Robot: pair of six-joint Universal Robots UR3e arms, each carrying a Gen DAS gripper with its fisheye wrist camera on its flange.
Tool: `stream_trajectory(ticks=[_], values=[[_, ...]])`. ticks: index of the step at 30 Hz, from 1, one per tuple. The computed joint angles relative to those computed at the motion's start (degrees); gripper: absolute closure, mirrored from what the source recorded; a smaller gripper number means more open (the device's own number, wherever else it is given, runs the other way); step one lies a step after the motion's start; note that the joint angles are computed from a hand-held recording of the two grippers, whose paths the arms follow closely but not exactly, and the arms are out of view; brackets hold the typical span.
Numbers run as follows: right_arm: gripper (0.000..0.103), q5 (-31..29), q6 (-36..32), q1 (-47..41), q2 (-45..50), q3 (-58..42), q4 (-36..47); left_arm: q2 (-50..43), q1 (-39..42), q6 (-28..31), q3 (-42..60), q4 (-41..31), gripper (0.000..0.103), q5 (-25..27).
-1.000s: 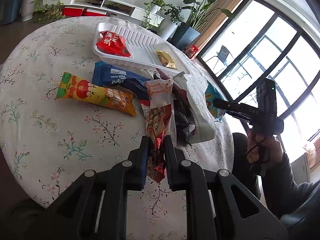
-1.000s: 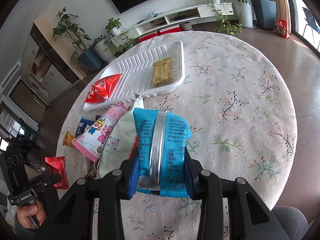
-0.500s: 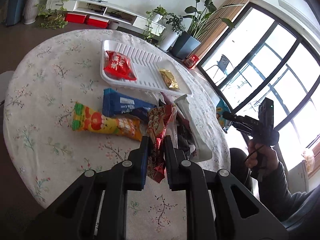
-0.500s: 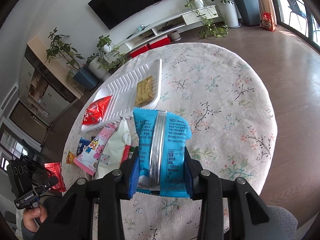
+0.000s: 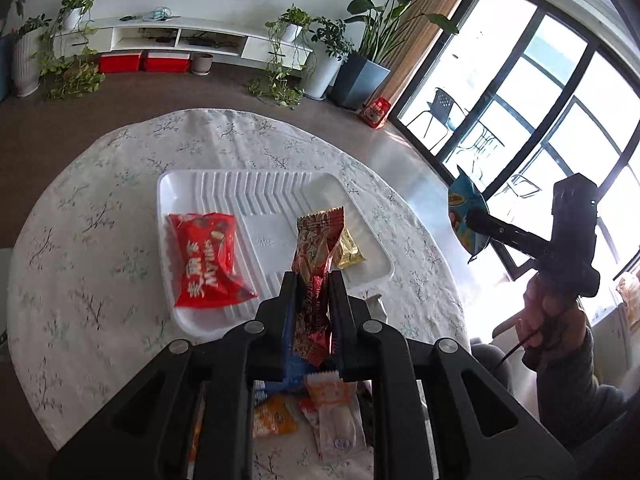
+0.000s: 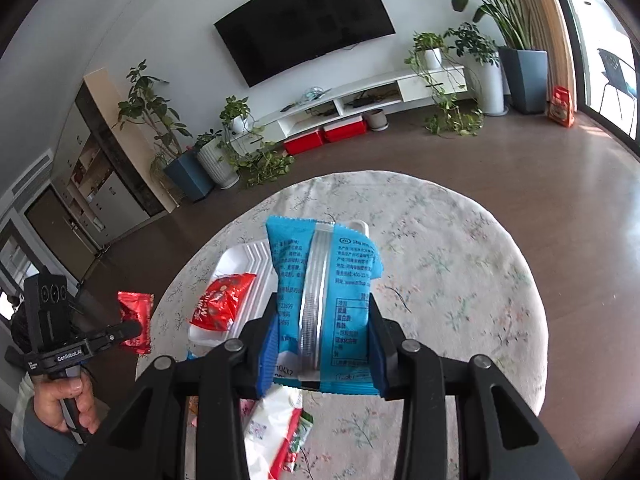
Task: Organize snacks
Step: 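Place the red-brown snack and blue-white packet into the white tray, open both tools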
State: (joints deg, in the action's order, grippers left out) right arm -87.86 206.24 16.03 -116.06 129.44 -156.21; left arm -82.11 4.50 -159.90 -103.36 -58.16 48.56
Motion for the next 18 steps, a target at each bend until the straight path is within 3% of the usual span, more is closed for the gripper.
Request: stream_trajectory(ticks=[8, 18], values=[[0.063, 0.61, -2.07, 2.63, 22.23, -14.12, -2.75, -24.85, -11.63, -9.77, 24.41, 2.25, 0.089, 9.92], [0.063, 0.37, -3.53, 3.13, 37.24, -22.03, -2.0, -36.74, -14.95, -14.3, 27.34, 8.13, 0.089, 14.49]])
